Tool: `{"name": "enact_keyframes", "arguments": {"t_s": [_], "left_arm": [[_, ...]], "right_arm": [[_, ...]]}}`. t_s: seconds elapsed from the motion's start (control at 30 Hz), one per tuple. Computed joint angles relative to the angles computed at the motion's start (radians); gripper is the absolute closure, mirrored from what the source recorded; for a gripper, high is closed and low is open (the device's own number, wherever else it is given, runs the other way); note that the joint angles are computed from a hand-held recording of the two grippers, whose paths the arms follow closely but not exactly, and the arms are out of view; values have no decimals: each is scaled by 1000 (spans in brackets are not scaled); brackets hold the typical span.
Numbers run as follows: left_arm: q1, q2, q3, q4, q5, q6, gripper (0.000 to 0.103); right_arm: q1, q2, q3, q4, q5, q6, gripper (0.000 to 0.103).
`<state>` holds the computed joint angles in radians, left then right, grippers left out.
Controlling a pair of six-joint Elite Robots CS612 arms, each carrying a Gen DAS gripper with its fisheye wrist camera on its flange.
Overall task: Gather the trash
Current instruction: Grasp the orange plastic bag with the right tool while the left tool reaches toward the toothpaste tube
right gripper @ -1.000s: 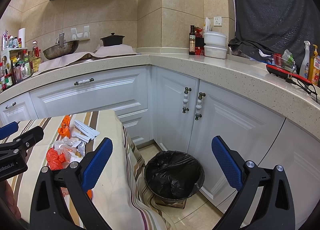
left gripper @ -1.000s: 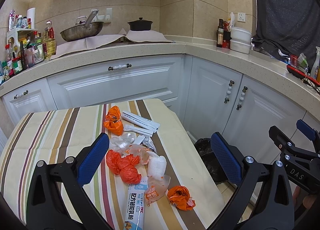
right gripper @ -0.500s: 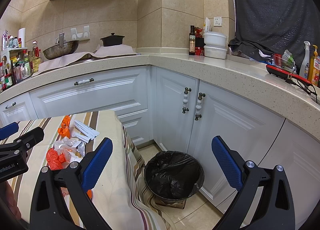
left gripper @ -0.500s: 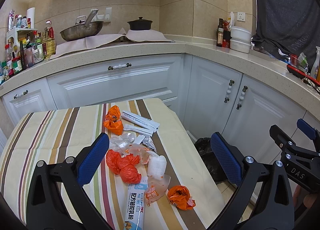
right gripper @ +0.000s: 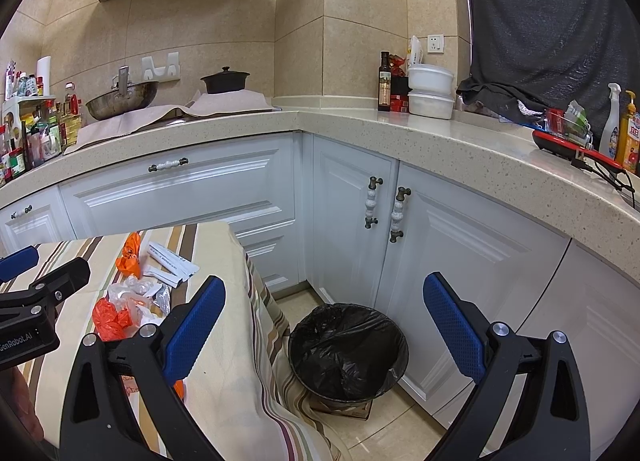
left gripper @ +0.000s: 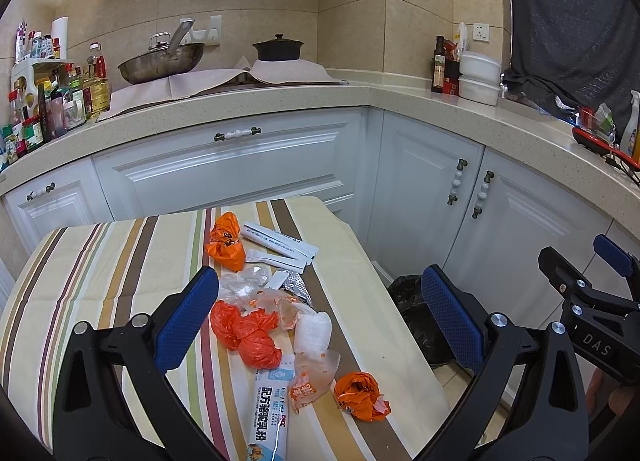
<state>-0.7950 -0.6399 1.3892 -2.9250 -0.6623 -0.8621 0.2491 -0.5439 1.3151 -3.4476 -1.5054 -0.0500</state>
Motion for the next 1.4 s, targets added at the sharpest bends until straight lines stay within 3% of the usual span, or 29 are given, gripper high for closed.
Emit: {"name": "enact_keyframes", "arguments": {"t_s": [0.6,0.73,0.93,1.1,1.4], "left_arm": [[0,0,0,-1,-1,5,4],[5,-5,16,3,-3,-3,4],[25,-40,92,74,-43,-121,4],[24,-68,167,123,-41,-227,4],[15,-97,264,158,-88,-342,4]], "right_arm": [[0,-1,-3,6,2,-1,6],[-2,1,-6,17,31,5,6],[0,25,-19,36,139,8,6],[20,52,-39,83,185,-38,6],[53,85,-41,128,267,-146,6]]}}
